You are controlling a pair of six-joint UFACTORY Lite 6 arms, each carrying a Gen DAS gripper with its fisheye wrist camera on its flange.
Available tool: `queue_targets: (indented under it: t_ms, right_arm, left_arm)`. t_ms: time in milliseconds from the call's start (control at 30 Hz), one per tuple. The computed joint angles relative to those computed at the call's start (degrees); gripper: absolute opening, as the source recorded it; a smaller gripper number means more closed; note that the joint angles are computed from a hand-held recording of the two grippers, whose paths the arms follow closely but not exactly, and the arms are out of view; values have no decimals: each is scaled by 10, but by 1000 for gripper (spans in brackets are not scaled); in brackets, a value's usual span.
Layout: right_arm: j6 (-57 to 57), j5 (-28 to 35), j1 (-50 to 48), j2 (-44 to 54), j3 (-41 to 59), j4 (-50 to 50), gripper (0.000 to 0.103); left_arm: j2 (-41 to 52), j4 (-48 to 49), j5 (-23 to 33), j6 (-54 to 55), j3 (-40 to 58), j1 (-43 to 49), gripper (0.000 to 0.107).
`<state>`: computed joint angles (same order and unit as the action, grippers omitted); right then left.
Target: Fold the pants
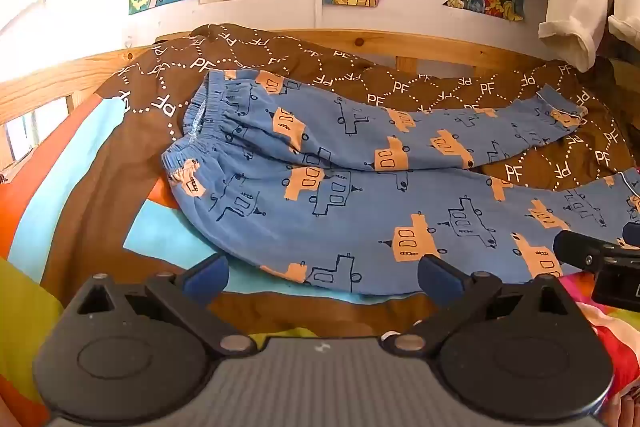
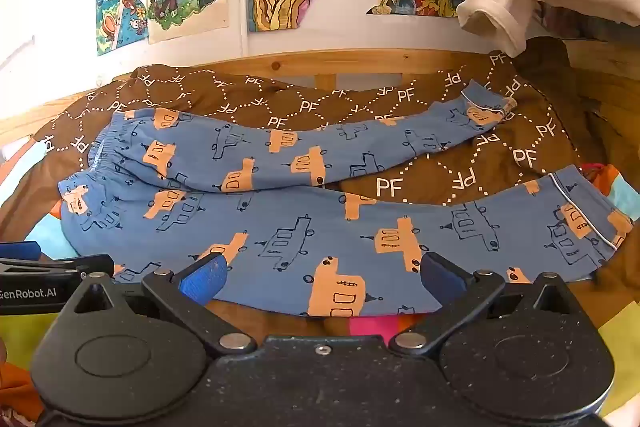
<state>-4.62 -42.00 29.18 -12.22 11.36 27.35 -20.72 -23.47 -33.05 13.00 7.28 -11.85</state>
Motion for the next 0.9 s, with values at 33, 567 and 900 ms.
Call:
queue_targets:
  t_ms: [33, 567, 900]
  right_arm:
    - [1, 0, 0, 0, 0, 0, 102]
    - [7, -3, -2, 3, -2, -6, 102]
    - [8, 0, -4, 0, -4, -7, 102]
  left_arm:
    - [0, 0, 0, 0, 0, 0, 103]
    - [5, -25, 0, 13, 6, -10, 103]
    - [5, -18, 0, 9, 5, -6, 103]
